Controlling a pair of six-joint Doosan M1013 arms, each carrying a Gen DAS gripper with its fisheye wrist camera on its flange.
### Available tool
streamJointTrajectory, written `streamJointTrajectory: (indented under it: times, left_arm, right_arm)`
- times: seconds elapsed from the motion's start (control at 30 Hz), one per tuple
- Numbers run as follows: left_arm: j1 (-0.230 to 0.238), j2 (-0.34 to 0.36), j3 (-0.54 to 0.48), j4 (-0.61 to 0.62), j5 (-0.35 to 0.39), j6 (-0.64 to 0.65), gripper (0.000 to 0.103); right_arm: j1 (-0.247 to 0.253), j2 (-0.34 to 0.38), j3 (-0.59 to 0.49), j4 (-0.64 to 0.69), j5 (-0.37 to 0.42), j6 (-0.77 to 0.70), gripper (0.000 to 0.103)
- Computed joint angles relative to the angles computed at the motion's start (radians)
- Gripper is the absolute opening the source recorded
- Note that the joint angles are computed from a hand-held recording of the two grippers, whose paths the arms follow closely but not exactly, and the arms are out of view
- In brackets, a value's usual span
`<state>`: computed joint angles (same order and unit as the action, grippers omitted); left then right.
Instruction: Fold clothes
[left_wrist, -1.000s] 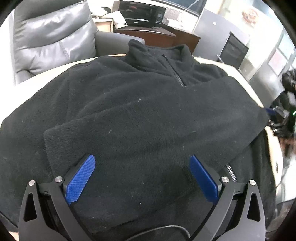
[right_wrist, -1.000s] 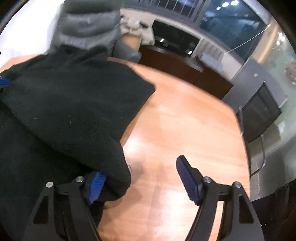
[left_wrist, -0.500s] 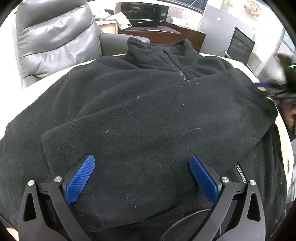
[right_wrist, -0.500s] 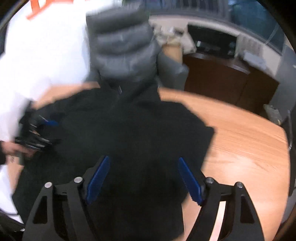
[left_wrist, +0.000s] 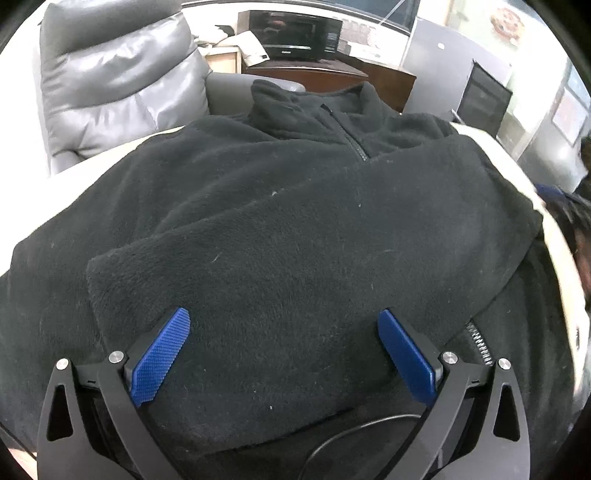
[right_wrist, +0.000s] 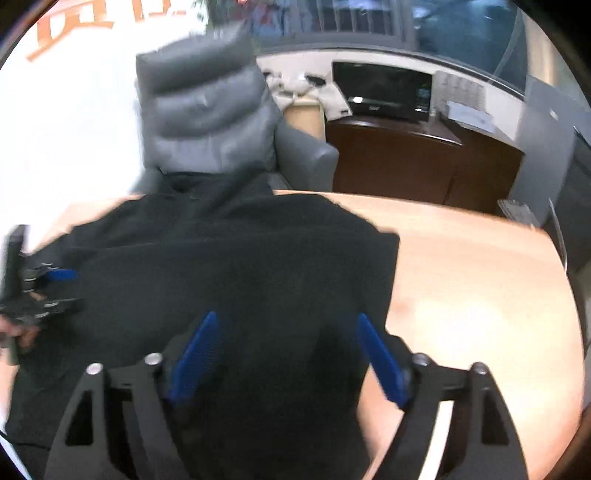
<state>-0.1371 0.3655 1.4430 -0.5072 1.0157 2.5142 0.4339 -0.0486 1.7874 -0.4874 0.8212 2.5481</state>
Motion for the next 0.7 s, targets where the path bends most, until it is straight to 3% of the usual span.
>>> streamJointTrajectory:
  times: [0.13, 0.2, 0.5, 0.6, 0.7]
  left_arm:
    - [0.0, 0.002, -0.001, 0.0, -0.012, 0.0, 0.103]
    - [0.002, 0.001, 0.0, -0.006, -0.012, 0.007, 0.103]
    - [0.004, 0.003, 0.004, -0.014, -0.033, 0.041, 0.103]
    - [0.009, 0.013, -0.021, -0.009, 0.011, 0.018, 0.103]
    - [0.026, 0.022, -0.044, -0.036, 0.058, 0.013, 0.103]
  right_arm:
    - [0.147, -0.003, 0.023, 0.004, 0.138, 0.088, 0.083]
    - [0.185, 0.013, 0.022, 0.01, 0.211, 0.087, 0.083]
    - [0.24, 0.017, 0.043, -0.048, 0.29, 0.258, 0.087]
    - [0.238, 0.023, 0.007, -0.042, 0.329, 0.235, 0.079]
    - [0.25, 0.015, 0.017, -0.056, 0.315, 0.28, 0.08]
